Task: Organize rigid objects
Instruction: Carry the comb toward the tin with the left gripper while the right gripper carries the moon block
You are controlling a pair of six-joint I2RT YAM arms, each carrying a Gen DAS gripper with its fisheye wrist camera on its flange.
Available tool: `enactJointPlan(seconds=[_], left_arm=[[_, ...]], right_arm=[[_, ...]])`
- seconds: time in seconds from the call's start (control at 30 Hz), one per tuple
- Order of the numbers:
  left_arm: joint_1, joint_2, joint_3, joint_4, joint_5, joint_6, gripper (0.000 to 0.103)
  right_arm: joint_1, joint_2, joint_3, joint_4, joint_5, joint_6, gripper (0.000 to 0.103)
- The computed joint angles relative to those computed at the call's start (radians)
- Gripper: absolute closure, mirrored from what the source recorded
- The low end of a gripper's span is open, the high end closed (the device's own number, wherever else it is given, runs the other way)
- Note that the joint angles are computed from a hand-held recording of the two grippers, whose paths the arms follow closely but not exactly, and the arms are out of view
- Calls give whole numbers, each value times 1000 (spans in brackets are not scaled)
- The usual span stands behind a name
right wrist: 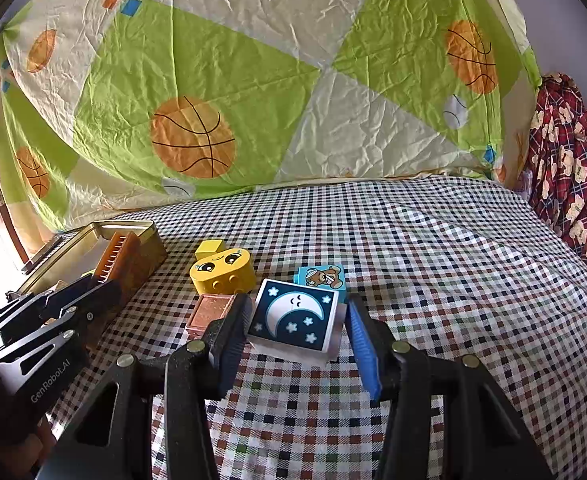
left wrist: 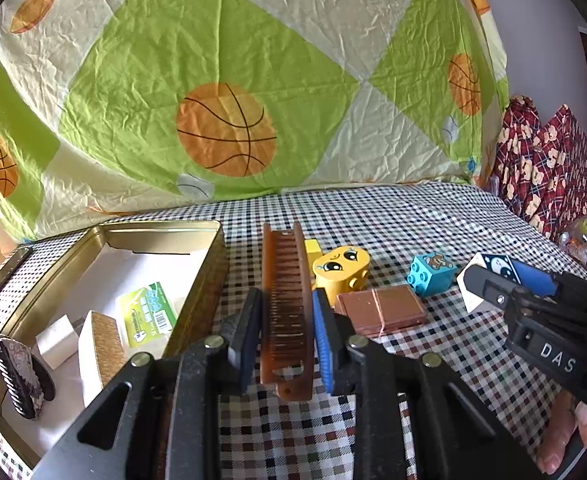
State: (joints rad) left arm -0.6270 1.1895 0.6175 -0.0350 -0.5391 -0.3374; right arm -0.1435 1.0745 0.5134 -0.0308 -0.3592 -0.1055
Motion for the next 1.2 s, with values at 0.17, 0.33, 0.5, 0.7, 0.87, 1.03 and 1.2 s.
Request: enactJointPlan(seconds=[0.17, 0.33, 0.5, 0.7, 0.87, 1.03, 1.2], left_arm=[[-2, -24, -18, 19, -12, 6, 80], [-23, -37, -30, 30, -40, 0, 80], [-37, -56, -47, 48, -63, 0, 80], [-48, -81, -66, 63, -80, 0, 80], [-64, -110, -90, 83, -104, 3, 80], [-75, -141, -112, 92, -119, 14, 80], [-86, -172, -133, 98, -144, 9, 80]], right_arm=[[-1, -47, -28, 26, -4, 0, 52], [-10, -75, -45, 43, -16, 1, 52], [-18, -115, -68, 61, -24, 5, 52], [-27, -165, -99, 86, -36, 8, 52], [-31, -187, -111, 100, -43, 17, 52], [-35, -191, -113, 100, -45, 16, 52], [-22, -200, -116, 98, -30, 19, 52]])
